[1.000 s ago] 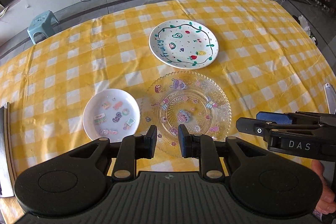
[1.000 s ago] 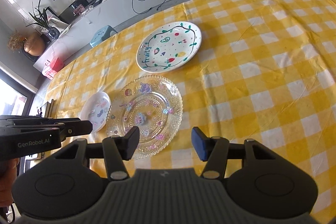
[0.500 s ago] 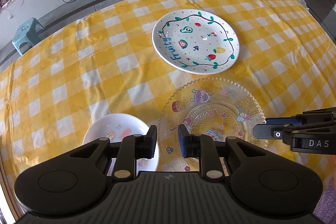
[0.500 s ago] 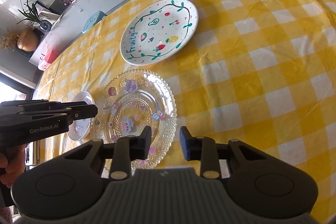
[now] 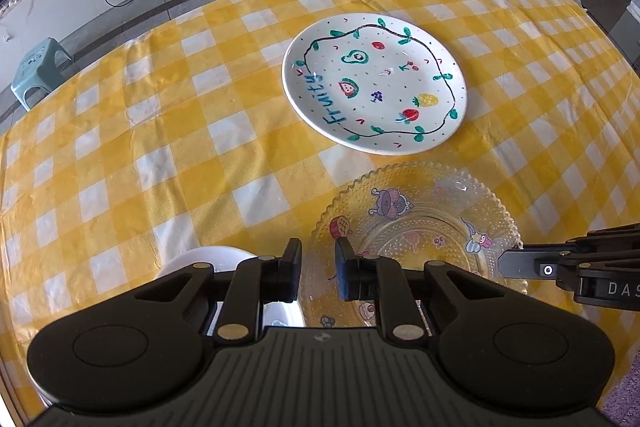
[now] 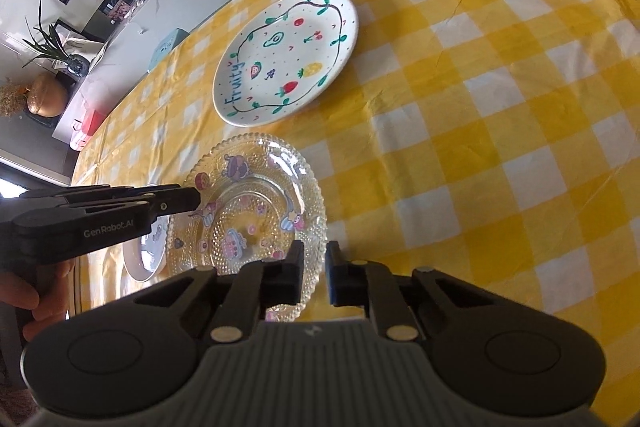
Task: Organize plates and bowls
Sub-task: 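Position both open grippers at the rim of the clear glass plate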
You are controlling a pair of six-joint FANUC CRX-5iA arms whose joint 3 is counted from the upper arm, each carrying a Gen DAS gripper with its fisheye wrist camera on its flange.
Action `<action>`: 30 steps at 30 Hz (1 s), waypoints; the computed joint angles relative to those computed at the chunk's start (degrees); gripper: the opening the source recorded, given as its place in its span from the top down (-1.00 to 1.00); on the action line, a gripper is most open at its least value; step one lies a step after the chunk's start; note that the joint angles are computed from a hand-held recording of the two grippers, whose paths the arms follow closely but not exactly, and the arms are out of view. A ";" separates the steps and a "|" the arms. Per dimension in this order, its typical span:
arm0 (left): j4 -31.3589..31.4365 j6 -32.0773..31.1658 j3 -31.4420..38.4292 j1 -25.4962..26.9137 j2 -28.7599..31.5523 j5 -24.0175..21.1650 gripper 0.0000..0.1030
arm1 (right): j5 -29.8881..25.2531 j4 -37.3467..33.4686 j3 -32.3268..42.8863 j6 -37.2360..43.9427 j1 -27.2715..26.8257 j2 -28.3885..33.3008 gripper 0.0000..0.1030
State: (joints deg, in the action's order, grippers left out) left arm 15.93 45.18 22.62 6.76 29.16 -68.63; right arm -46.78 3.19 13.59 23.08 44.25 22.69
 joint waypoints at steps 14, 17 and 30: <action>0.80 1.32 -1.93 -0.04 -1.40 -2.81 0.67 | 0.50 5.61 -5.13 -6.96 -0.25 -3.21 0.63; 1.28 2.15 -2.34 0.41 -1.48 -3.10 0.59 | 1.27 6.77 -7.08 -7.61 0.08 -4.40 0.58; 3.36 3.47 -4.36 1.27 -2.13 -2.89 0.59 | 4.55 4.93 -8.23 -7.63 0.84 -5.02 0.61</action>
